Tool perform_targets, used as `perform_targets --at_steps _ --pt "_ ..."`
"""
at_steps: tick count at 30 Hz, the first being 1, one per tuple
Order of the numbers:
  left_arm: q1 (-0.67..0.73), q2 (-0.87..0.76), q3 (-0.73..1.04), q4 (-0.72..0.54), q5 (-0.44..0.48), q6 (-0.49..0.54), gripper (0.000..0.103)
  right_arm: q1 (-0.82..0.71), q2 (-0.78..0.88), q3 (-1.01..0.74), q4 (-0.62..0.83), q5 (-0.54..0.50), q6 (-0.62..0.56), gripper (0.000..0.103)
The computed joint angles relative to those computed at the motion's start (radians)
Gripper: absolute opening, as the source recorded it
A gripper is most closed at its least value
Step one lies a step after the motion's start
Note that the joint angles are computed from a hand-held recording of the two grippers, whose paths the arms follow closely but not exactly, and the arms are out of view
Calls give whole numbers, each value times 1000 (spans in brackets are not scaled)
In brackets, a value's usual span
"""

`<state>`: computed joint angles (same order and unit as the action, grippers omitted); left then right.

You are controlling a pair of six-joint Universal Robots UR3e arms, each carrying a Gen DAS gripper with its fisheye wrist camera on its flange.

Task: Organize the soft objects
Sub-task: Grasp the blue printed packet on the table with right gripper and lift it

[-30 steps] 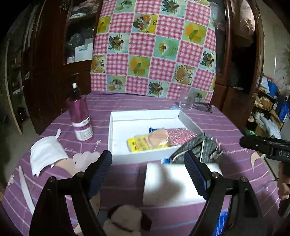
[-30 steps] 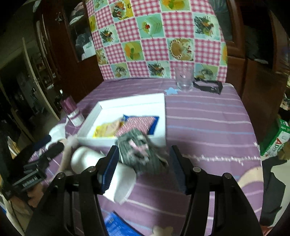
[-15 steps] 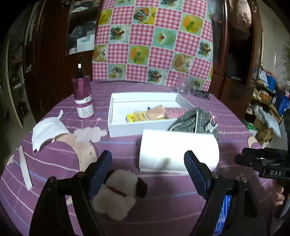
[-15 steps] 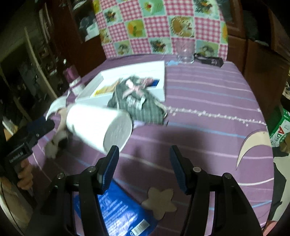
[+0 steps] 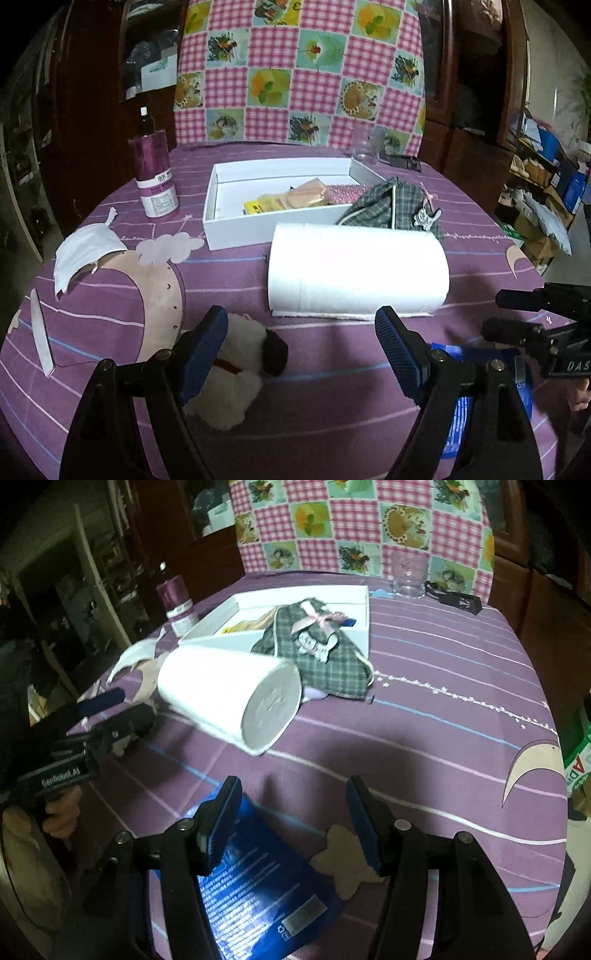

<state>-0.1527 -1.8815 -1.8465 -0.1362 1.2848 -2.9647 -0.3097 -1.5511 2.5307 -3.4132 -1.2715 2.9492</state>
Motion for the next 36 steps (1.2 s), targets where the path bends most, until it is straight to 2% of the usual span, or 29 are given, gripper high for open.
perform_targets --at_steps 7,10,13,15,17,19,21,24,32,36 --pt "-16 -5 11 -52 5 32 83 9 8 10 14 2 -39 62" --pt "-24 -14 17 -55 17 37 83 6 -14 31 18 42 -86 63" --pt "-24 -18 21 -61 16 36 83 31 -26 35 36 52 -164 72" --pt "-22 -18 20 -61 10 38 83 80 -13 17 72 20 -235 74" --pt "-21 -20 21 -61 7 41 83 144 32 -18 88 -57 -271 75" --pt "-25 -24 23 -61 13 43 83 157 67 -22 64 -64 -294 82" --pt "-26 -25 24 -61 14 43 83 128 65 -44 115 -42 -285 89" --pt "-26 -24 24 -61 14 42 83 112 86 -59 90 -61 -253 94" --pt "-36 -30 29 -60 30 46 83 82 162 -96 -14 -104 -164 95" --pt "-41 -35 33 -62 36 47 83 69 182 -140 -11 -154 -93 95"
